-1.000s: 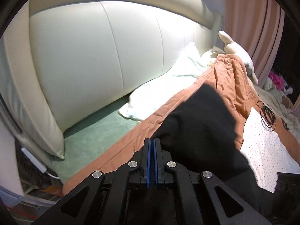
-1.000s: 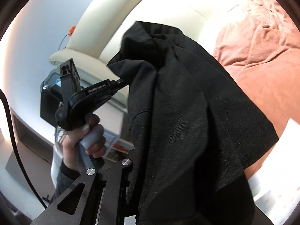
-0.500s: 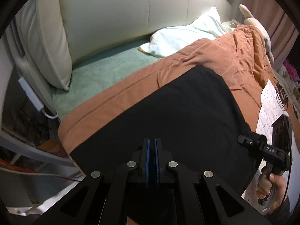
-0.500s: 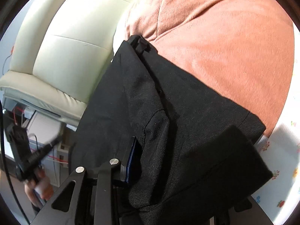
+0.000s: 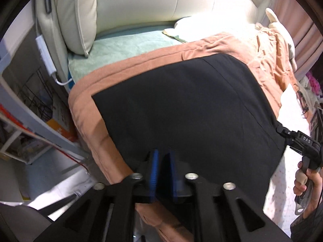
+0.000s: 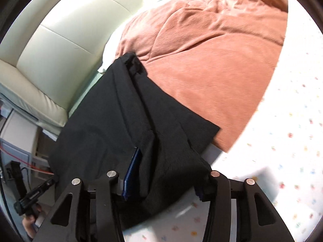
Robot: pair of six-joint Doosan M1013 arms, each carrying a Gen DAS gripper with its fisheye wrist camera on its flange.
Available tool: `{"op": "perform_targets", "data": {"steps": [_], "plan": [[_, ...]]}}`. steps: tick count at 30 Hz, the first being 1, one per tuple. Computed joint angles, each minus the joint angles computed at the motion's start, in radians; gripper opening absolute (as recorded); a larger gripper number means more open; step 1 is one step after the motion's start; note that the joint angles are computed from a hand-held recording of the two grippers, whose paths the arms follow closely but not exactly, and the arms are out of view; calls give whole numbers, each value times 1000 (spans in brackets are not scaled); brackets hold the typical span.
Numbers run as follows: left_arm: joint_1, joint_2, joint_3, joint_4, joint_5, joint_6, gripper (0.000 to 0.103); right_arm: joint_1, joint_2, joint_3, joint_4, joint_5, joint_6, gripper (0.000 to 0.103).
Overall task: Fold large clothes
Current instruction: 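Open both tools to release the jacket on the blanket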
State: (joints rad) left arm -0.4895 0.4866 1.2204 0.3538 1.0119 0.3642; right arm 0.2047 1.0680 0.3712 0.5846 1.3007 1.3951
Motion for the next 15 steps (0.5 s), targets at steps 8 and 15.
{"op": "perform_targets", "data": {"steps": [8, 15], "plan": [[-52, -41, 32, 70, -31, -70, 83, -12, -139, 202, -14, -84, -75, 71], [-106, -71, 45, 199, -56, -148, 88, -22, -270, 367, -8, -158, -157, 90]]}}
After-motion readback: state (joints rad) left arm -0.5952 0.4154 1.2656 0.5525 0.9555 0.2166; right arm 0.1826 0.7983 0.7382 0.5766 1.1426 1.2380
